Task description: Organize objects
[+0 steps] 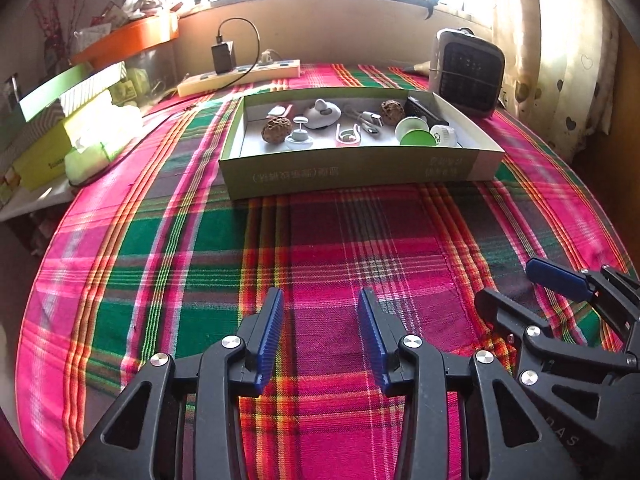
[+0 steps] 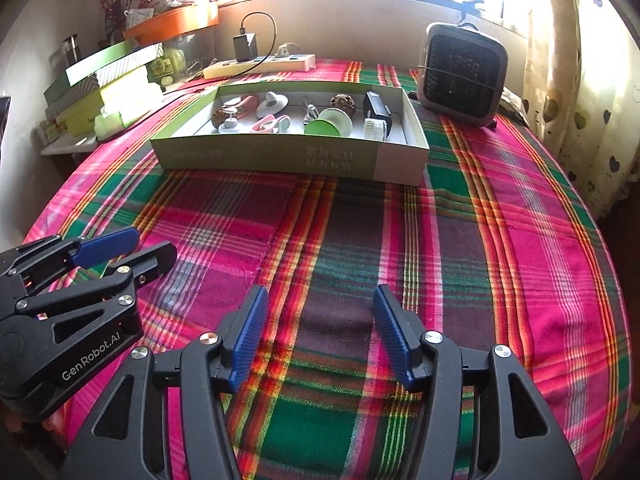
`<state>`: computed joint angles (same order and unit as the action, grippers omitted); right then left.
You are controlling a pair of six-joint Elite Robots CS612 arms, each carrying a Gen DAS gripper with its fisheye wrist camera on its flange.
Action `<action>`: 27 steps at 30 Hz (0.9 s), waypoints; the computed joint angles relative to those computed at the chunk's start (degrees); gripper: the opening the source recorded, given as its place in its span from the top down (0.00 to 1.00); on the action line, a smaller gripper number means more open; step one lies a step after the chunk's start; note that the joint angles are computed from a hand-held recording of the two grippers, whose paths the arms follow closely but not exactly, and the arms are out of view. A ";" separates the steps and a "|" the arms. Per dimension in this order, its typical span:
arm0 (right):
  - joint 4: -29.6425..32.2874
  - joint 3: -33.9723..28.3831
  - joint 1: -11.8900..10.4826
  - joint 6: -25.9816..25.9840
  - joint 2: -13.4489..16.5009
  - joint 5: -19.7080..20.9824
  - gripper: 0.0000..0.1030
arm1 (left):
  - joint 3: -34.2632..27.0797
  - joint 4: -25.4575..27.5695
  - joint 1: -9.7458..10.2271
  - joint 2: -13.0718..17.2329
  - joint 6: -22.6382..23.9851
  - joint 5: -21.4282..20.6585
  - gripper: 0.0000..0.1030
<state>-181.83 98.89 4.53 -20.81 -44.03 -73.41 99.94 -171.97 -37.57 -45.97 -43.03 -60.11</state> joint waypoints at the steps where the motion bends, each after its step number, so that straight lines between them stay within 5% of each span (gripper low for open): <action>1: -0.38 0.10 -0.01 0.18 0.04 -0.03 0.45 | 0.00 0.11 -0.09 0.02 -0.22 0.26 0.63; 27: -0.91 0.27 -0.11 0.55 0.11 0.15 0.44 | 0.27 -0.42 -0.40 0.11 -0.81 1.09 0.63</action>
